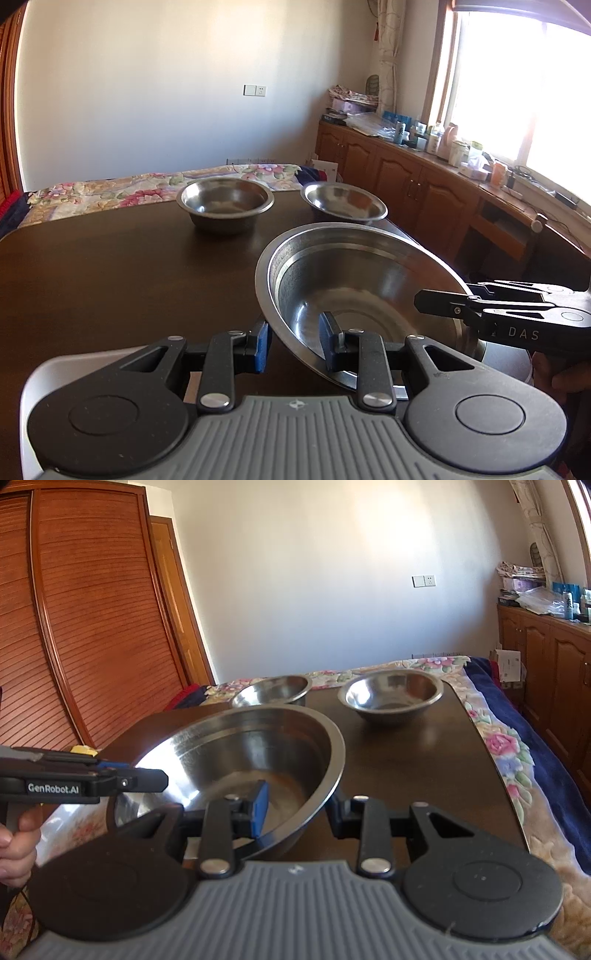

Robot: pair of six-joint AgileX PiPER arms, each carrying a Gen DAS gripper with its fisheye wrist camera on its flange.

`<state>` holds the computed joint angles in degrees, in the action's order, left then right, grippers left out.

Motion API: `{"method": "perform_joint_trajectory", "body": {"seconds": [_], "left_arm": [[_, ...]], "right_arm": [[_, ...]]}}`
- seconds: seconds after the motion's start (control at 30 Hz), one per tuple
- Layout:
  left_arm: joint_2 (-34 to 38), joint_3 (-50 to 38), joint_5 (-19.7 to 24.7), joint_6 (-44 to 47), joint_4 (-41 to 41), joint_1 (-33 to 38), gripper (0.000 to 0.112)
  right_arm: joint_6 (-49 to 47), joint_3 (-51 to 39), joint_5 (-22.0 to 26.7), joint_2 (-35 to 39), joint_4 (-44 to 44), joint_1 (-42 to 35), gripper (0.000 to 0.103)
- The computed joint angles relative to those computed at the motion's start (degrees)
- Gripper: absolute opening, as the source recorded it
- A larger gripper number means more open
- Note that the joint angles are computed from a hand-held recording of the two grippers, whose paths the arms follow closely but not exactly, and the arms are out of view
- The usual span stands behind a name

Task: Organize plates and bowls

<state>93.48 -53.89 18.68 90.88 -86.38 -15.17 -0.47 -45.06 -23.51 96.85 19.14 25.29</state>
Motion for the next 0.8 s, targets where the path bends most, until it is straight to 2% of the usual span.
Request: {"method": "perform_joint_trajectory", "body": {"seconds": [0.2, 0.5, 0.8], "left_arm": [[-2.2, 3.6, 0.4, 3.9, -3.5, 0.3, 0.031], [-4.6, 7.3, 0.4, 7.1, -6.8, 0.5, 0.031], [-5.2, 8.5, 1.4, 6.7, -6.1, 1.5, 0.031]], "right_arm": [[-4.0, 2.4, -0.9, -1.4, 5.5, 2.4, 0.035], [-6.5, 4.2, -1.3, -3.0, 9.0, 4.2, 0.035], [-8.9, 5.3, -2.3, -3.3, 12.3, 6.0, 0.036]]}}
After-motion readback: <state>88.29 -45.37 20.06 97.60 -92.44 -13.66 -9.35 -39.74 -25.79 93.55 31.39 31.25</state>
